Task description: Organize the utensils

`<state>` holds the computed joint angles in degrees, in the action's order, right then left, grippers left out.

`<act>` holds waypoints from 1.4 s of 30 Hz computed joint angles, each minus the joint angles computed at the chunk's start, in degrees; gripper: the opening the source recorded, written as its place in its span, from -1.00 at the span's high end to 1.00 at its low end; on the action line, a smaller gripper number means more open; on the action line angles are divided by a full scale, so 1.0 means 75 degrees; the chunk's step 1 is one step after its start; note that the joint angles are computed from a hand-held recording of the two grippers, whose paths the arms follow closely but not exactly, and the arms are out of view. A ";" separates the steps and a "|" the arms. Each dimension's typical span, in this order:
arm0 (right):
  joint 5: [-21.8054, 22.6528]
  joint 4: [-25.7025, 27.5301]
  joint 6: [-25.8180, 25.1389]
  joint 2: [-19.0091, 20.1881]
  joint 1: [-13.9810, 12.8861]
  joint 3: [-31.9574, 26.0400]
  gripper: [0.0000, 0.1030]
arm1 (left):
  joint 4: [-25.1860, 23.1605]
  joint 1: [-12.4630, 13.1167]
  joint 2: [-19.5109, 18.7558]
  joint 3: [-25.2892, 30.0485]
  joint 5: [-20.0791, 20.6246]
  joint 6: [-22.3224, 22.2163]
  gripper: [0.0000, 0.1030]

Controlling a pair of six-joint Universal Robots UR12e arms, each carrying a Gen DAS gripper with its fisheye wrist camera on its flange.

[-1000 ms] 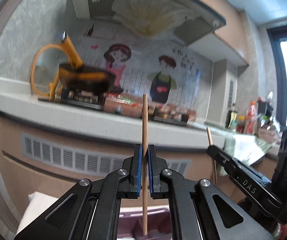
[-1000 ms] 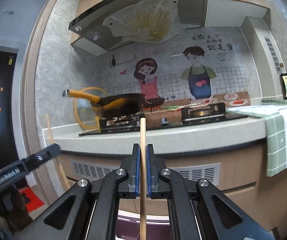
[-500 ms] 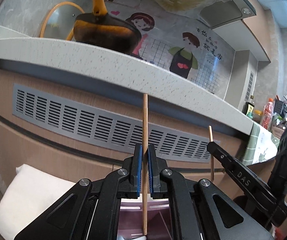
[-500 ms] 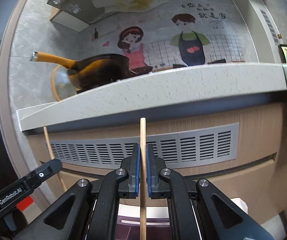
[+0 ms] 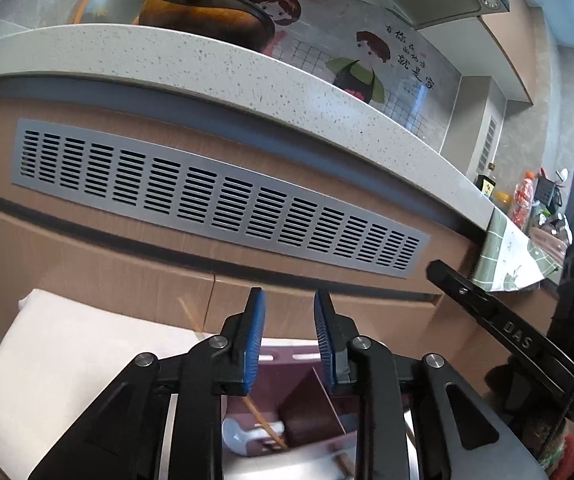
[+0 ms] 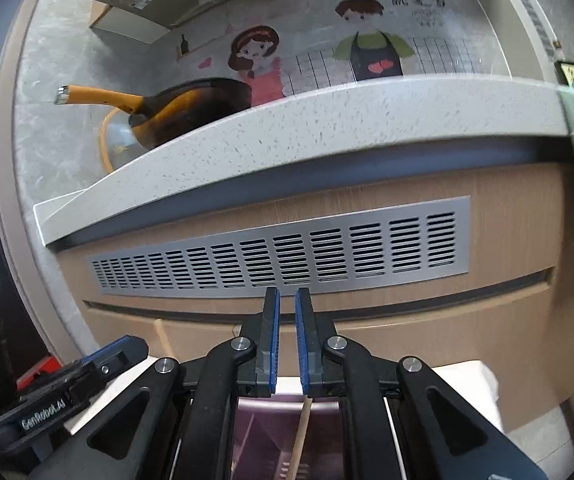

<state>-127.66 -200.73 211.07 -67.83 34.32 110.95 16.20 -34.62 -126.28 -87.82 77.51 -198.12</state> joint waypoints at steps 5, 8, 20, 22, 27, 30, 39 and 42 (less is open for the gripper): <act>0.0048 0.0269 -0.0194 -0.0224 0.0146 0.0148 0.83 | -0.0197 -0.0011 0.0294 -0.0373 0.0091 0.0026 0.48; 0.0332 0.0737 0.0001 -0.0420 0.0132 0.0244 0.83 | -0.0338 -0.0071 0.0460 -0.0609 0.0248 0.0350 0.48; 0.1274 0.1792 -0.0559 -0.0941 0.0538 0.0881 0.76 | -0.1254 0.0091 0.0949 -0.1585 -0.0485 0.1007 0.48; 0.1546 0.2070 -0.0499 -0.1027 0.0575 0.1061 0.74 | -0.1583 0.0101 0.0968 -0.1665 -0.0530 0.1041 0.48; 0.1827 0.2683 0.0211 -0.1119 0.0601 0.1409 0.73 | -0.2228 0.0118 0.0990 -0.1799 -0.0790 0.1146 0.48; 0.2123 0.2812 0.0582 -0.1111 0.0525 0.1570 0.73 | -0.2633 0.0103 0.0947 -0.1739 -0.0944 0.1252 0.48; 0.2904 0.2799 0.0345 -0.0758 0.0312 0.1527 0.71 | -0.3241 0.0050 0.0981 -0.1780 -0.1203 0.1368 0.48; 0.2686 0.3045 0.0420 -0.0680 0.0210 0.1443 0.71 | -0.3380 0.0013 0.1002 -0.1831 -0.1362 0.1378 0.48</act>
